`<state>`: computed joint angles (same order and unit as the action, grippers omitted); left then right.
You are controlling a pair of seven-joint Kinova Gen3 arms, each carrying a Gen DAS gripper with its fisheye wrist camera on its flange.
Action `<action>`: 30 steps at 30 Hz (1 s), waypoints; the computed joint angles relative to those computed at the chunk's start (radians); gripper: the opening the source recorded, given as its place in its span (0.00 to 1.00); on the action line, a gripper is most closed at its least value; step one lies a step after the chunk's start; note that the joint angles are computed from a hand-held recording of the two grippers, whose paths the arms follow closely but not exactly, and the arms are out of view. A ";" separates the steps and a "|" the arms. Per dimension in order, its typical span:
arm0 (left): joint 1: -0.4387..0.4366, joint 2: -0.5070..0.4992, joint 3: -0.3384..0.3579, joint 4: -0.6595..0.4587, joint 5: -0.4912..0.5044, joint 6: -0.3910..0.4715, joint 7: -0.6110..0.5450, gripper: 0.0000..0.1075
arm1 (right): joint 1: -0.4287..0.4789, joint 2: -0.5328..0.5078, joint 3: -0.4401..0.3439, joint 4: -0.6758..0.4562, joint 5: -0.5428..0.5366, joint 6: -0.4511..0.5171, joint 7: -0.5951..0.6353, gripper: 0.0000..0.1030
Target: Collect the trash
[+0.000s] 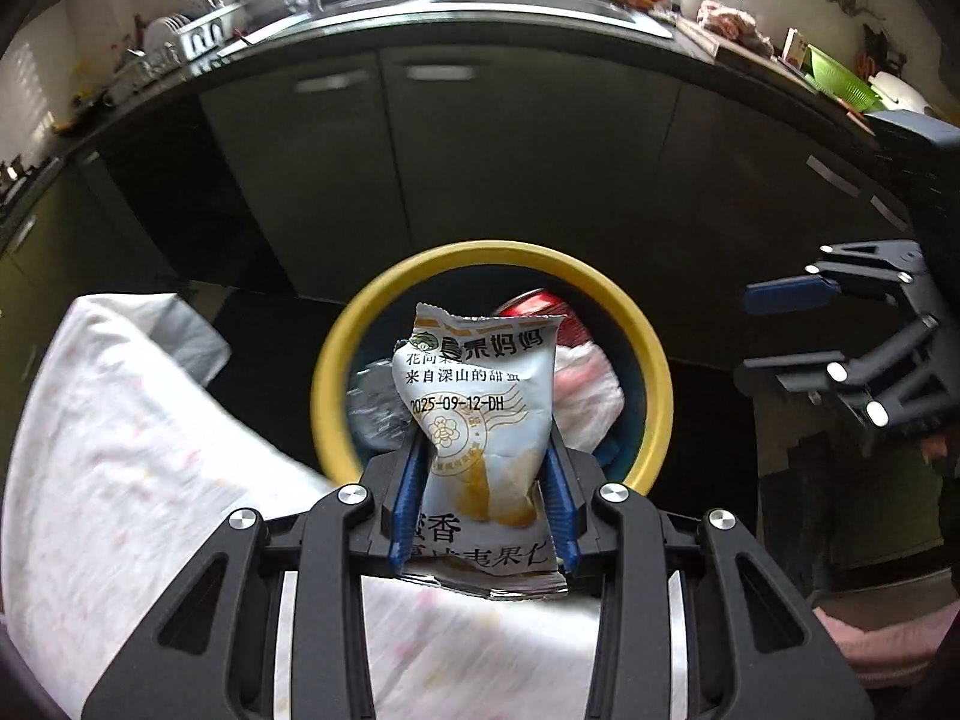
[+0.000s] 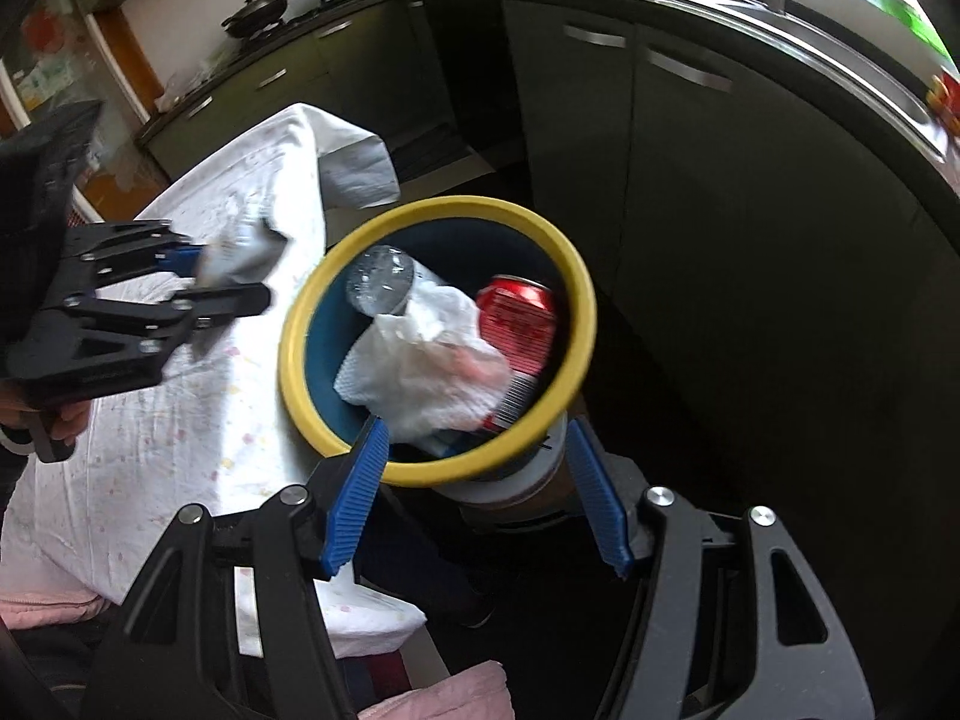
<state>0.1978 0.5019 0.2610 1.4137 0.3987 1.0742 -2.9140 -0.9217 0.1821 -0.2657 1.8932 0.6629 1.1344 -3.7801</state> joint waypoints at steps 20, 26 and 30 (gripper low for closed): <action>-0.123 -0.049 0.009 0.091 0.076 -0.077 0.081 0.87 | -0.001 0.034 0.006 -0.010 0.043 -0.049 -0.009 0.60; -0.307 -0.143 -0.061 0.166 0.220 -0.102 -0.075 0.91 | -0.040 0.098 0.038 -0.094 0.070 -0.043 0.027 0.64; -0.424 -0.194 -0.122 0.228 0.312 -0.161 -0.178 0.91 | -0.089 0.155 0.064 -0.176 0.102 0.004 0.036 0.78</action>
